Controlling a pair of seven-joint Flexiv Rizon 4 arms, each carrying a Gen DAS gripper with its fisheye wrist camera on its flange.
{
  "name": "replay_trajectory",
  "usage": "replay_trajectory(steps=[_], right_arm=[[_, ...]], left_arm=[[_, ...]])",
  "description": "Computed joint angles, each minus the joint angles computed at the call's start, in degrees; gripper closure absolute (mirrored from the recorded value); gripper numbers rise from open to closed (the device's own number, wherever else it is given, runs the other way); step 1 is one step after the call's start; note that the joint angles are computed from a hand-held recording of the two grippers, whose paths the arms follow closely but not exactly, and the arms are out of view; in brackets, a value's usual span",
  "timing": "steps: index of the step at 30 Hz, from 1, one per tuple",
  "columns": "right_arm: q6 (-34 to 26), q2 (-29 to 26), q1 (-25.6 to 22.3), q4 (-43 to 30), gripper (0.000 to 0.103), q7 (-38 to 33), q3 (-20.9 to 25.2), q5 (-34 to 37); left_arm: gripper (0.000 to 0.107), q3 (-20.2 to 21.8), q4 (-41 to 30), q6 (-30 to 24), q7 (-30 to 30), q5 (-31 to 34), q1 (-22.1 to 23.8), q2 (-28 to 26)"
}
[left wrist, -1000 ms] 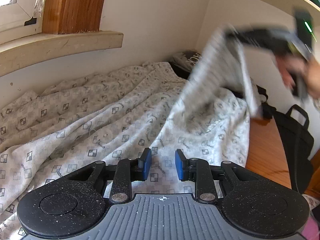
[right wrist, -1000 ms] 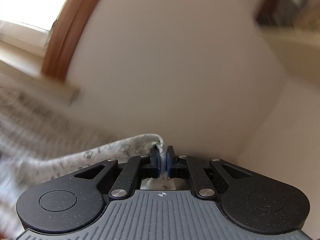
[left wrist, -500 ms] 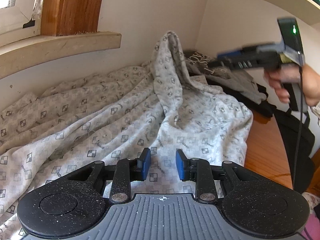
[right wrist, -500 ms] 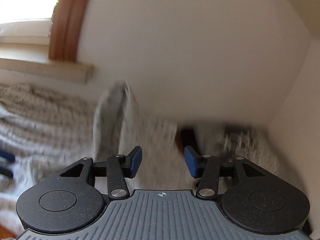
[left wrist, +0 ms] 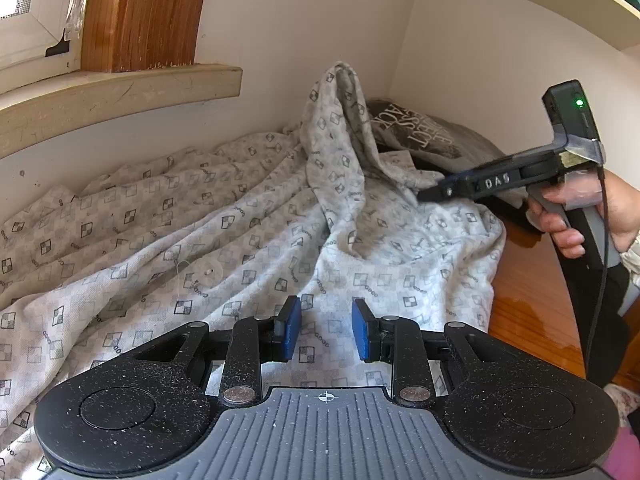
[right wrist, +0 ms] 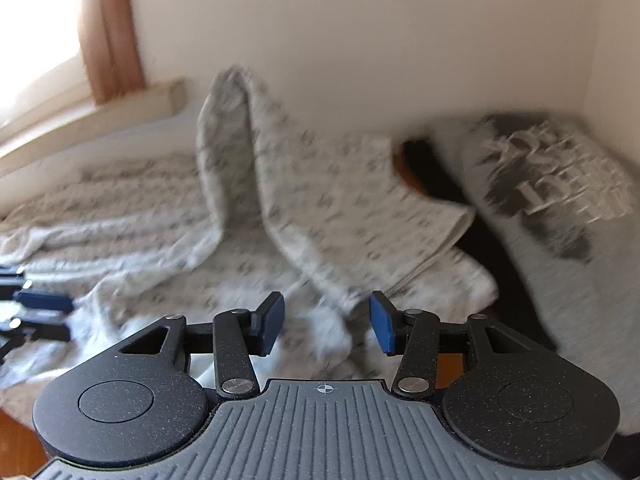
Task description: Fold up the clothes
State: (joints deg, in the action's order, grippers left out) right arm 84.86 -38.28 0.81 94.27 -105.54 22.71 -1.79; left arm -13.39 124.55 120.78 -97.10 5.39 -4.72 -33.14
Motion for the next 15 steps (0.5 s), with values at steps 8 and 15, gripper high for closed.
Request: replay_trajectory(steps=[8,15], right_arm=[[7.79,0.72,2.13,0.71,0.099,-2.69,-1.30,0.81],[24.07,-1.23,17.10,1.42,0.096,0.48,-18.05,2.98]], left_arm=[[0.076,-0.46,0.11,0.60,-0.66,0.49,0.69,-0.31],[0.076,1.09,0.60,1.63,-1.25,-0.88,-0.75,-0.16]])
